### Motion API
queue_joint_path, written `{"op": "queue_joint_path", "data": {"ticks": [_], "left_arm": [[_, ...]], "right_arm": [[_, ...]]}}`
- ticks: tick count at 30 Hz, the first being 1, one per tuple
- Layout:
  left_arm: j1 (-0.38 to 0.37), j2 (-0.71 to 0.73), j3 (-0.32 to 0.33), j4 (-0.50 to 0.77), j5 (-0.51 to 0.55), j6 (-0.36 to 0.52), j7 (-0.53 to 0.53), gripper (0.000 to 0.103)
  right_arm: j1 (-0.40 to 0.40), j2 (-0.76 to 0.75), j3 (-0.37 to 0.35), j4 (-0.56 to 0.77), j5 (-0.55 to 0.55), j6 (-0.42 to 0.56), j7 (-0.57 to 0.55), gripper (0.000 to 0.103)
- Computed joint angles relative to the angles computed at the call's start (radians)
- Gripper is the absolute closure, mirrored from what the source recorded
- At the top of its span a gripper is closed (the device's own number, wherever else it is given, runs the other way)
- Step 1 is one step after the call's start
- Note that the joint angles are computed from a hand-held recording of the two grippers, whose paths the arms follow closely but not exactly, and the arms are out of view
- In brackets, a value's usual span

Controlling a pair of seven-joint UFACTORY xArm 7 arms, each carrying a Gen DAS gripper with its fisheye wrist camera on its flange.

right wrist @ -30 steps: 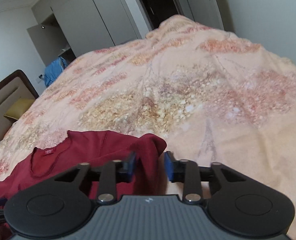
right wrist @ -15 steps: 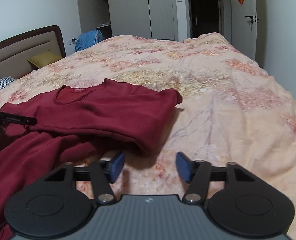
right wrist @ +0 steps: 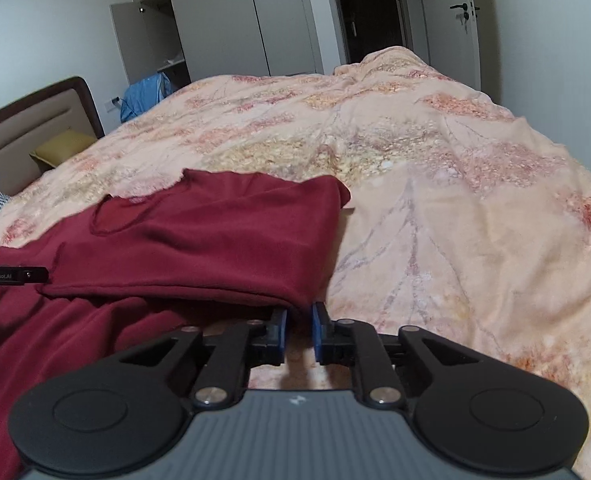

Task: Fold small clothes

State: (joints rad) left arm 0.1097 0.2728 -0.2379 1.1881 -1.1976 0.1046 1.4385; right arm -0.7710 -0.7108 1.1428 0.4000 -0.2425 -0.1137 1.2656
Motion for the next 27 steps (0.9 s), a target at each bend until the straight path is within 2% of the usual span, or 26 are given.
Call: {"op": "queue_joint_path", "data": {"ticks": [2, 4, 7, 8, 9, 12, 14, 16, 17, 18, 20, 23, 25, 26, 27], "left_arm": [[0.037, -0.08, 0.012, -0.047, -0.07, 0.066, 0.018, 0.001], [0.061, -0.173, 0.052, -0.108, -0.131, 0.161, 0.039, 0.001], [0.083, -0.321, 0.136, -0.22, -0.142, 0.294, 0.048, 0.001], [0.091, -0.372, 0.169, -0.263, -0.13, 0.344, 0.058, 0.001], [0.098, -0.418, 0.204, -0.303, -0.109, 0.395, 0.074, 0.001], [0.122, -0.513, 0.31, -0.4, -0.004, 0.525, 0.129, 0.0], [0.134, -0.54, 0.37, -0.452, 0.056, 0.564, 0.159, 0.001], [0.141, -0.536, 0.426, -0.484, 0.109, 0.595, 0.181, 0.001], [0.142, -0.523, 0.453, -0.49, 0.131, 0.611, 0.188, 0.001], [0.142, -0.506, 0.475, -0.493, 0.142, 0.623, 0.191, 0.001], [0.154, -0.467, 0.511, -0.486, 0.146, 0.669, 0.183, 0.001], [0.192, -0.405, 0.525, -0.45, 0.174, 0.766, 0.109, 0.009], [0.22, -0.383, 0.525, -0.433, 0.173, 0.823, 0.103, 0.018], [0.232, -0.379, 0.523, -0.428, 0.175, 0.847, 0.113, 0.029], [0.243, -0.378, 0.519, -0.423, 0.188, 0.864, 0.116, 0.05]], "right_arm": [[0.13, -0.046, -0.067, -0.043, 0.012, -0.001, 0.003, 0.041], [0.283, -0.083, -0.138, -0.076, 0.021, 0.032, 0.002, 0.035], [0.481, -0.12, -0.197, -0.112, 0.043, 0.06, 0.045, 0.019], [0.529, -0.129, -0.196, -0.118, 0.051, 0.068, 0.072, 0.011], [0.573, -0.134, -0.191, -0.12, 0.054, 0.079, 0.096, 0.008], [0.643, -0.139, -0.132, -0.106, 0.056, 0.128, 0.189, 0.006], [0.659, -0.135, -0.078, -0.095, 0.063, 0.156, 0.27, 0.007], [0.664, -0.144, -0.026, -0.094, 0.08, 0.165, 0.367, 0.013], [0.667, -0.156, -0.002, -0.095, 0.089, 0.174, 0.416, 0.025], [0.669, -0.174, 0.023, -0.089, 0.096, 0.201, 0.464, 0.043], [0.674, -0.182, 0.055, -0.059, 0.089, 0.275, 0.517, 0.058], [0.667, -0.168, 0.083, -0.016, 0.063, 0.325, 0.567, 0.061], [0.672, -0.166, 0.085, -0.01, 0.06, 0.327, 0.617, 0.078], [0.681, -0.164, 0.077, -0.009, 0.054, 0.337, 0.632, 0.09], [0.693, -0.166, 0.072, -0.004, 0.047, 0.356, 0.645, 0.094]]}}
